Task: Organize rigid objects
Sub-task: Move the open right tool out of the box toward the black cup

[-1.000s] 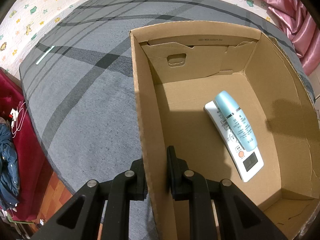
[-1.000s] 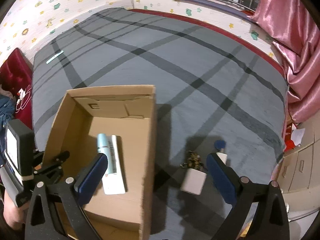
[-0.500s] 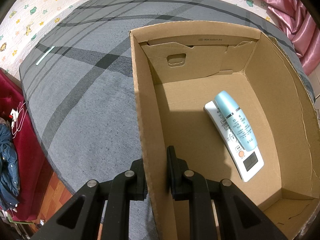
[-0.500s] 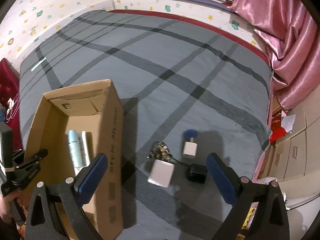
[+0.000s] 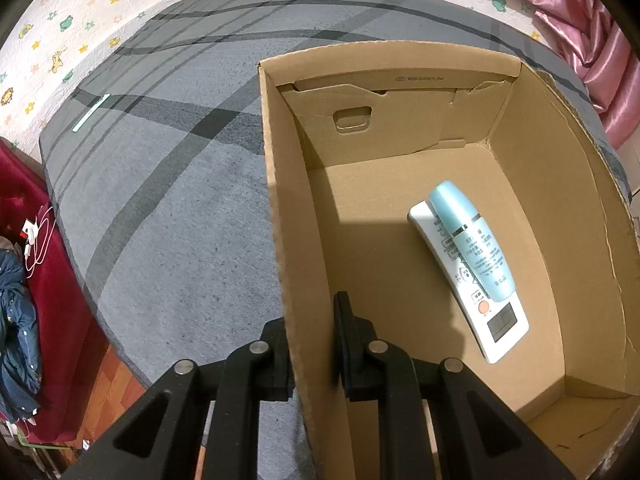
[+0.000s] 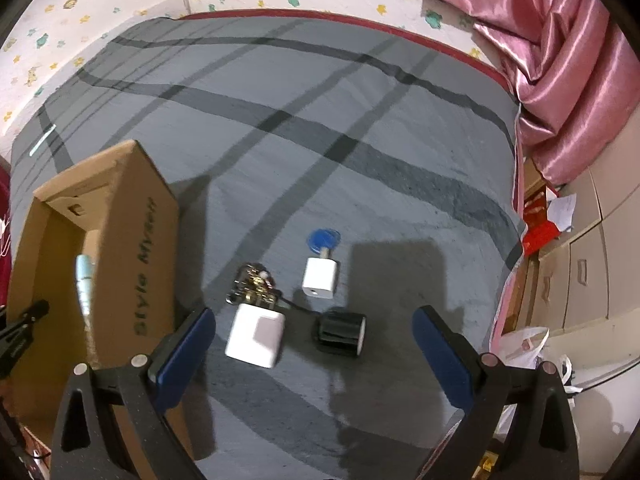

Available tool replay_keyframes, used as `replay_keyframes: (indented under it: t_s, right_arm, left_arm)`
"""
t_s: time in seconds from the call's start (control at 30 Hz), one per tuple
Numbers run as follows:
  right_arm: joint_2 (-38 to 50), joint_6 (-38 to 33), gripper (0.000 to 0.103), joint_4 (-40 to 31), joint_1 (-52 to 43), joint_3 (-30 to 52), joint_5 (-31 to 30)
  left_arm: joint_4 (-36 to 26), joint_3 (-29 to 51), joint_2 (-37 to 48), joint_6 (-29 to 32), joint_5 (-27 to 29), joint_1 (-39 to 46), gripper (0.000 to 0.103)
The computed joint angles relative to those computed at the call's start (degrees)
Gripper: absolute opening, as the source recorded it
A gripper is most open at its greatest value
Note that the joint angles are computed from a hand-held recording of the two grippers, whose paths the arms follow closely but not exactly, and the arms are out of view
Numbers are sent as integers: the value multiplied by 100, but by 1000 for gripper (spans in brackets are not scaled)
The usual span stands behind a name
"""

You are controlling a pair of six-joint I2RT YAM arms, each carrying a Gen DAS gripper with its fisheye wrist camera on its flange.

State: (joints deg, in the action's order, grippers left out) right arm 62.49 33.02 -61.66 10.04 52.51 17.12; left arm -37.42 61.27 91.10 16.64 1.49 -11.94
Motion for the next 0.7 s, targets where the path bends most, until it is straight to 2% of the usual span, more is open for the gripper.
replay_keyframes:
  t_s: [0.37, 0.7]
  right_arm:
    - [-207, -491, 101, 638, -803, -895, -344]
    - [-36, -770, 101, 1331, -1180, -1458, -512]
  left_arm:
    - [36, -57, -47, -4, -49, -32, 17]
    - [40, -73, -57, 8, -26, -4, 17]
